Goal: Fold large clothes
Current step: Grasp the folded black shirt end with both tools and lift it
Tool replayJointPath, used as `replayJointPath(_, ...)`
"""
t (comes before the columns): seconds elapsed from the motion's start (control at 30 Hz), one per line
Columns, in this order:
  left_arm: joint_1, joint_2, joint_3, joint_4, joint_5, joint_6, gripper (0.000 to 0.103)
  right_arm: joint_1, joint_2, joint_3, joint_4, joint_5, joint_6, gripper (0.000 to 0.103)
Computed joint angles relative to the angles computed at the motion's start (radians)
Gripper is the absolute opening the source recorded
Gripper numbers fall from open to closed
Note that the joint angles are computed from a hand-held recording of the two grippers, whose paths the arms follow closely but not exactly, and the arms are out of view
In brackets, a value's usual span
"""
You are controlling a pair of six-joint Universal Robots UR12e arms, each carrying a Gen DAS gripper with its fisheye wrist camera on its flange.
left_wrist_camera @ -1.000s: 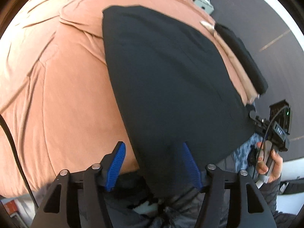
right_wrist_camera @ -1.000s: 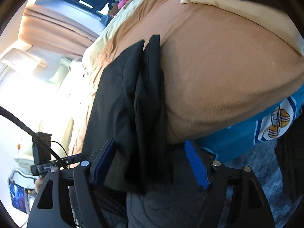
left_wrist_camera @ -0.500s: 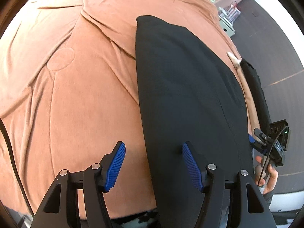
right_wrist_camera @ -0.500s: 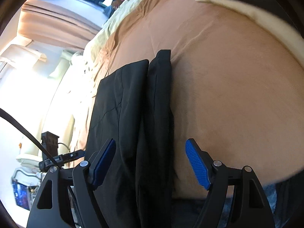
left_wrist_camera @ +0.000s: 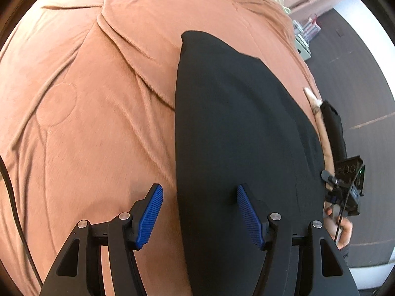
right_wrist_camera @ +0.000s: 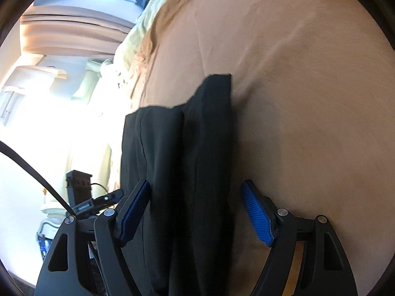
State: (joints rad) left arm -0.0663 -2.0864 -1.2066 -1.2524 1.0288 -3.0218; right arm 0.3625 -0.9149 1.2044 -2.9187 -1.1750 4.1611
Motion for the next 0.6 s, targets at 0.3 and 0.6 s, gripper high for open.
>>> replayJointPath(0.3, -0.023, -0.044, 0.052, 0.057, 0.004, -0.062, 0.062, -0.019, 0.091, -0.168, 0.164, 0.079, -0.101, 0.055)
replayJointPath(0.6, -0.043, -0.018, 0.025, 0.13, 0.077, -0.05, 0.028, 0.008, 0.085, -0.21, 0.226, -0.019, -0.189, 0.015)
